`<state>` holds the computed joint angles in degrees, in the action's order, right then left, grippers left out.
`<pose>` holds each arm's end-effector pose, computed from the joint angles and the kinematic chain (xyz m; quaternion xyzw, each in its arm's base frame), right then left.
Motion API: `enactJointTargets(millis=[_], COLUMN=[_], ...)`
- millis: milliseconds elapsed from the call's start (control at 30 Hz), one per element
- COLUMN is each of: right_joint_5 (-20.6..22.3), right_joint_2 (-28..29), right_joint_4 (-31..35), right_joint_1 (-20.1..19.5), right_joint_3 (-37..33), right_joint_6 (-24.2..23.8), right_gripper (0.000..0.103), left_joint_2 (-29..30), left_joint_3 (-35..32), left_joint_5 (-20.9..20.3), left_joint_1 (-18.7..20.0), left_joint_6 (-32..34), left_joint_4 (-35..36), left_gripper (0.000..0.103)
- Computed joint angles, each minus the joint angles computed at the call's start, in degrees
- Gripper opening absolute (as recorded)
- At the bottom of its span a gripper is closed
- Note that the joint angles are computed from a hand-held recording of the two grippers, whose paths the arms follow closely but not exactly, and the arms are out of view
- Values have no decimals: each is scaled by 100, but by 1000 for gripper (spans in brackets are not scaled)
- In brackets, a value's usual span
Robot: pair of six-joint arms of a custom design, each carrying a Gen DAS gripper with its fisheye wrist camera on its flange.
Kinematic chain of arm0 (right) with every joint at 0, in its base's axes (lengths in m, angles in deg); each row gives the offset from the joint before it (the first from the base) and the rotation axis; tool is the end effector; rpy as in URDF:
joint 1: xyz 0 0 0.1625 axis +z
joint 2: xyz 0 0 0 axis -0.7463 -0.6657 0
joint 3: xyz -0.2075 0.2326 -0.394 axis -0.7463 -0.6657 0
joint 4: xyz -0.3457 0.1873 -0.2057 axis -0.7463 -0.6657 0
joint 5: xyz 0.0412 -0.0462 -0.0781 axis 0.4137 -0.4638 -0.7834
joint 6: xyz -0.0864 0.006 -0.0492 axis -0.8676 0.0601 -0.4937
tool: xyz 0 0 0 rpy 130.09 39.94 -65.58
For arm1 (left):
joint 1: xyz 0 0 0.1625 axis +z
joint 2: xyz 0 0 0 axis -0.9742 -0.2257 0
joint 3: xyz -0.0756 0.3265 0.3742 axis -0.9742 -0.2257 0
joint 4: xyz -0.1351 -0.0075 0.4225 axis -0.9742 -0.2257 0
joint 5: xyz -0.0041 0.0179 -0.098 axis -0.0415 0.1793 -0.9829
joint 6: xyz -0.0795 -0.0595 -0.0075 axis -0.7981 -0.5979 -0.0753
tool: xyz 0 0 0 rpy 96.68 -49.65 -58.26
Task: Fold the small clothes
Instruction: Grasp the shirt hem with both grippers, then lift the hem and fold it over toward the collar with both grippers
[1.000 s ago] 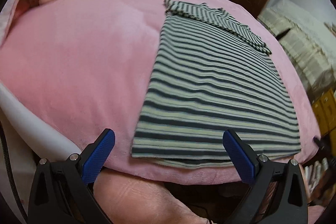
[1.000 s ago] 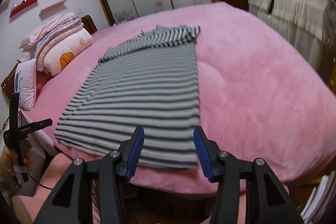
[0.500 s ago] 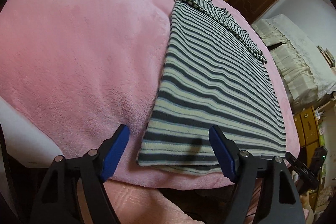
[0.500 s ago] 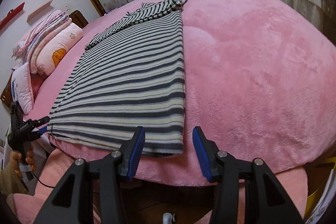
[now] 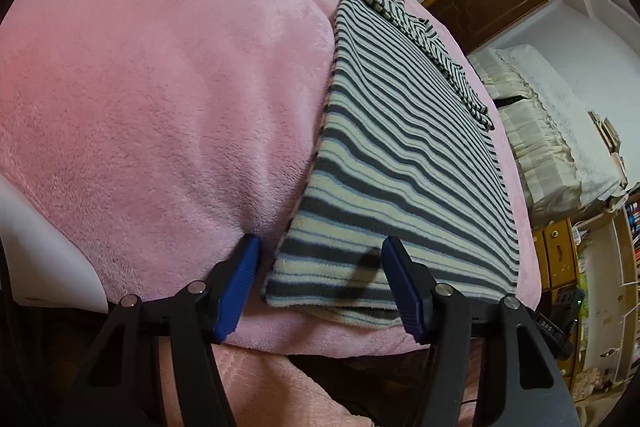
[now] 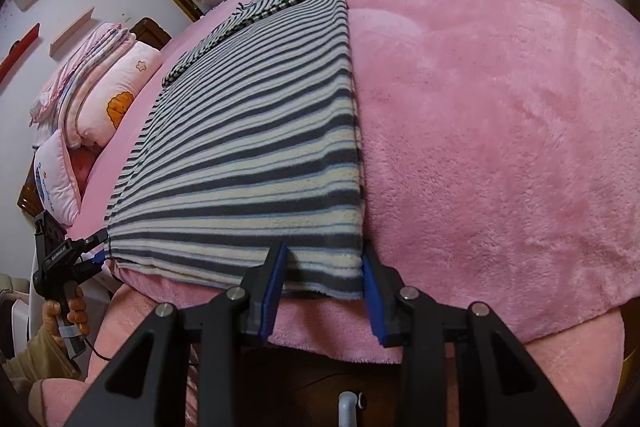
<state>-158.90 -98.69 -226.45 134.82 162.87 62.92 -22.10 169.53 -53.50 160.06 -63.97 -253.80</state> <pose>0.0779 -0.4598 0.0837 0.0162 -0.9478 0.2697 0.1694 0.0921 -0.5255 0.2253 -0.0043 0.9671 -0.2411 0.0811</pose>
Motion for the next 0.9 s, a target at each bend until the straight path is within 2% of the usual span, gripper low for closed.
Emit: enactJointTargets(millis=[167, 200, 267, 300, 333, 367, 400, 633, 900], right_joint_5=[-40, -19, -5, -39, -36, 16, 68, -36, 194], right_joint_2=[31, 20, 6, 1, -11, -38, -63, -173, -661], right_joint_4=[35, 38, 64, 93, 150, 219, 275, 329, 587], right_joint_1=[8, -7, -4, 3, 2, -22, -36, 94, 340], right_joint_3=[-23, -18, -14, -24, -32, -37, -37, -14, 9], right_joint_6=[52, 55, 100, 110, 134, 146, 154, 2, -206], right_gripper=[37, 37, 35, 28, 19, 15, 10, 7, 7], left_joint_2=[-2, -3, -3, -3, -6, -6, -5, -40, -287], left_joint_3=[-22, -25, -54, -65, -77, -100, -125, -181, -251], left_joint_5=[56, 141, 332, 320, 297, 270, 230, 485, 89], left_joint_1=[-15, -56, -132, -137, -133, -131, -130, -337, -432], left_joint_6=[59, 53, -11, -10, -13, -38, -44, -78, -251], left_joint_4=[106, 147, 314, 371, 418, 497, 597, 866, 790], left_gripper=[60, 56, 37, 33, 23, 13, 11, 6, 6])
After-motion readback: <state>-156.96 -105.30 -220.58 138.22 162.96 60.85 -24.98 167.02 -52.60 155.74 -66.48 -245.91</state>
